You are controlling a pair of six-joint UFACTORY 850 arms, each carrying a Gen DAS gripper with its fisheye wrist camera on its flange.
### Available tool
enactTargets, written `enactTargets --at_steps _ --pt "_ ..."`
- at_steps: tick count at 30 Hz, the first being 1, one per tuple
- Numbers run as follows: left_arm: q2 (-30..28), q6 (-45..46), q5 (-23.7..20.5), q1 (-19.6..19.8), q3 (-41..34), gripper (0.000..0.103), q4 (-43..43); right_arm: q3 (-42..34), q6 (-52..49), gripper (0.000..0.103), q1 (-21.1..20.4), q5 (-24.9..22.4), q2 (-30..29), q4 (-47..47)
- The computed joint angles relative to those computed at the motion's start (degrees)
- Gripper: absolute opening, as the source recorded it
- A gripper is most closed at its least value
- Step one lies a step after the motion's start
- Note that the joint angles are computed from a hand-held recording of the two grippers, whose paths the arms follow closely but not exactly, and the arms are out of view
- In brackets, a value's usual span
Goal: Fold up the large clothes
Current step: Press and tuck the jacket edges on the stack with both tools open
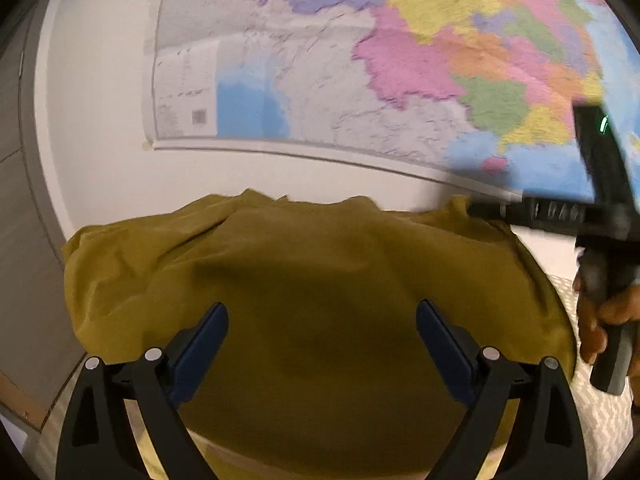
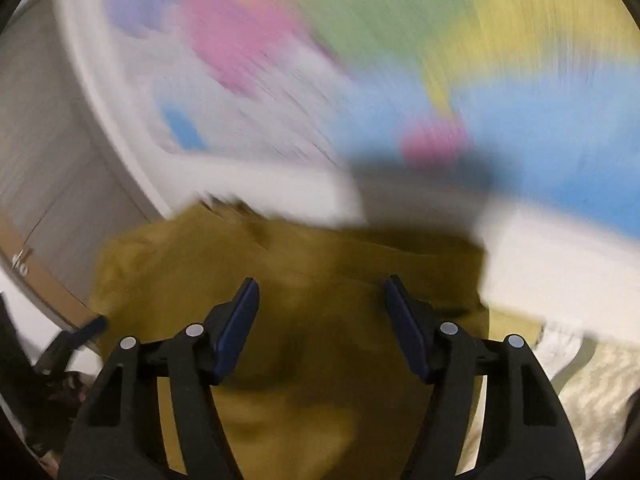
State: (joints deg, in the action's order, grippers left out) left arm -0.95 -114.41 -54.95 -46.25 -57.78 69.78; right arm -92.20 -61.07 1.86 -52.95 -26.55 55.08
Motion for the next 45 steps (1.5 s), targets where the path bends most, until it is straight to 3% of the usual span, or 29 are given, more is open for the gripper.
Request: enactTargets --at_steps 3,5,8,13,15,18,21,28,32,36,40,45 --pt "0.61 -0.18 3.05 2.38 1.46 0.092 -0.72 0.86 -1.46 0.067 -2.03 -3.94 -1.49 3.83" --pt "1.66 -1.17 4.70 3.01 2.92 0.092 0.96 2.23 -1.61 0.067 -2.56 -3.75 -0.03 4.26" --pt "3.81 -0.11 2.86 3.41 3.95 0.092 1.08 7.17 -9.18 0.069 -3.86 -2.88 5.33 8.75" --pt "10.39 -0.05 -0.17 7.47 7.38 0.091 -1.33 17.99 -27.42 0.077 -6.70 -7.32 14.65 18.64" --pt "11.72 1.49 -0.63 10.42 8.41 0.086 -3.90 19.77 -29.18 0.076 -6.85 -8.19 15.69 18.10" --pt "11.58 2.63 -0.12 13.75 9.78 0.085 -6.67 21.38 -27.56 0.076 -5.55 -4.10 15.34 12.35" --pt "11.00 4.26 3.84 16.66 11.20 0.083 -9.79 21.16 -26.25 0.076 -6.27 -6.18 13.27 12.17" --pt "11.42 -0.73 -0.54 10.36 10.97 0.080 -5.79 24.42 -29.45 0.078 -7.43 -5.12 17.23 15.30" --pt "10.22 -4.21 -6.74 3.44 9.18 0.097 -1.88 27.77 -33.24 0.088 -9.32 -6.74 20.35 17.49" --pt "7.90 -4.67 -11.09 -2.42 6.87 0.096 -1.19 30.42 -35.61 0.093 -10.43 -6.75 23.36 18.72" --pt "5.73 -5.19 -12.81 -6.02 4.89 0.097 -1.83 32.37 -36.83 0.098 -11.21 -7.60 25.47 18.91" --pt "3.91 -9.87 -8.83 -7.39 4.45 0.096 -3.67 35.52 -37.87 0.098 -12.36 -7.42 28.53 19.61"
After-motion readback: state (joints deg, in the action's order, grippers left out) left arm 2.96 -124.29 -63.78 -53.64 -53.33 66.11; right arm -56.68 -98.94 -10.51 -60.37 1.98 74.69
